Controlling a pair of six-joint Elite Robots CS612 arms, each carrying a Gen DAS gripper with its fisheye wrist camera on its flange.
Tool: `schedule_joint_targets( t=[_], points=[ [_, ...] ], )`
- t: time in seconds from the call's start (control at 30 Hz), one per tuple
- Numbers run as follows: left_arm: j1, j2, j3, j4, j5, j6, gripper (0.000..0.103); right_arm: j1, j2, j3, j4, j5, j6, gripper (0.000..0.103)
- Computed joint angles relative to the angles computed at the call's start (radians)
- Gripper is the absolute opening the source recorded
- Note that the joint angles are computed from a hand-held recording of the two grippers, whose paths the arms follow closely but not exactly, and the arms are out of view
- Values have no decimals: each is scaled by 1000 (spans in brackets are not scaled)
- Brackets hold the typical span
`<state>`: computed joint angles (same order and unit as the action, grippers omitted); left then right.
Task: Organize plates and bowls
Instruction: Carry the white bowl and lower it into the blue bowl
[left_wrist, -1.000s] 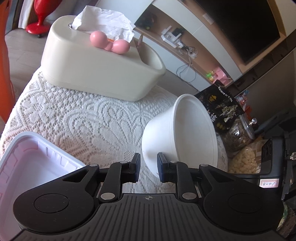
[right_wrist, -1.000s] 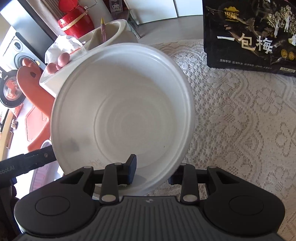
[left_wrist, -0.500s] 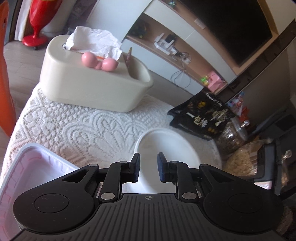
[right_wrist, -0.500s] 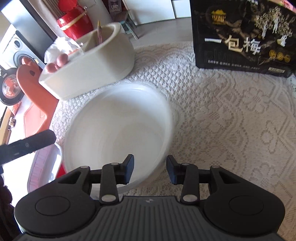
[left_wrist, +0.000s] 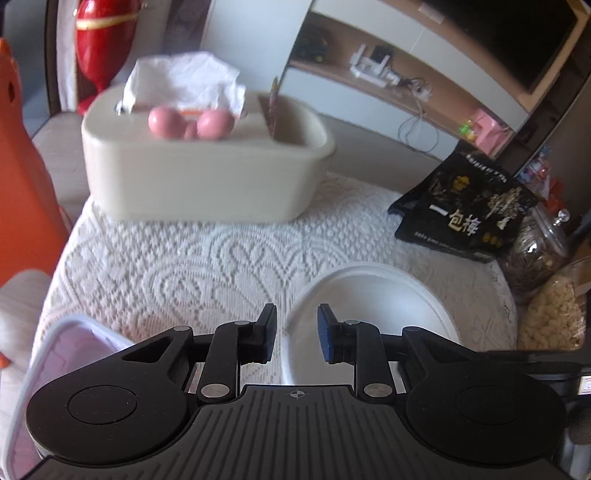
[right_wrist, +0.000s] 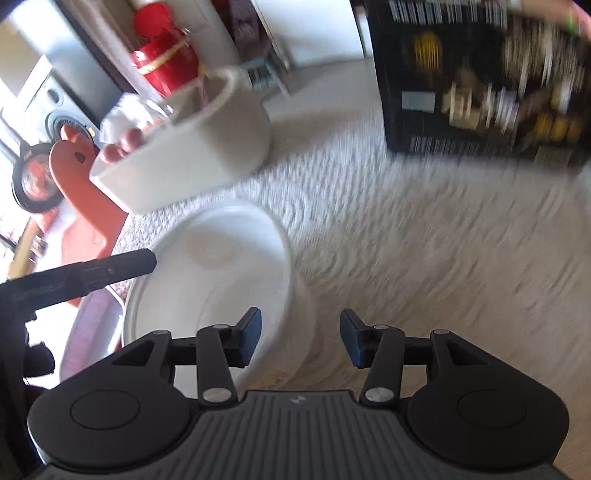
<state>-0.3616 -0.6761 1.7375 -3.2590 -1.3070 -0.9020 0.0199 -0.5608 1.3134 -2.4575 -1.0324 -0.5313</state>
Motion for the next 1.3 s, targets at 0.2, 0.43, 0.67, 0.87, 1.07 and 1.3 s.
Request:
schedule_joint_targets(
  t=[0.2, 0.43, 0.67, 0.87, 1.07, 1.3],
  points=[
    [3, 5, 2, 6, -63, -35, 28, -9, 31, -47, 129, 52, 73, 42],
    [10, 37, -66, 72, -155, -22, 37, -18, 13, -31, 125, 30, 64, 42],
    [-31, -19, -28, -35, -115, 22, 32, -58, -57, 53, -36, 76, 59, 41],
    [-114, -116, 36, -49, -17, 80, 33, -115, -161, 177, -122, 138, -5, 41],
    [-193, -150, 102, -51, -4, 63, 35, -180, -250, 337, -197, 141, -85, 41],
    [-226, -109, 147, -113, -69, -15, 32, -219, -273, 463, -316, 94, -163, 41]
  ],
)
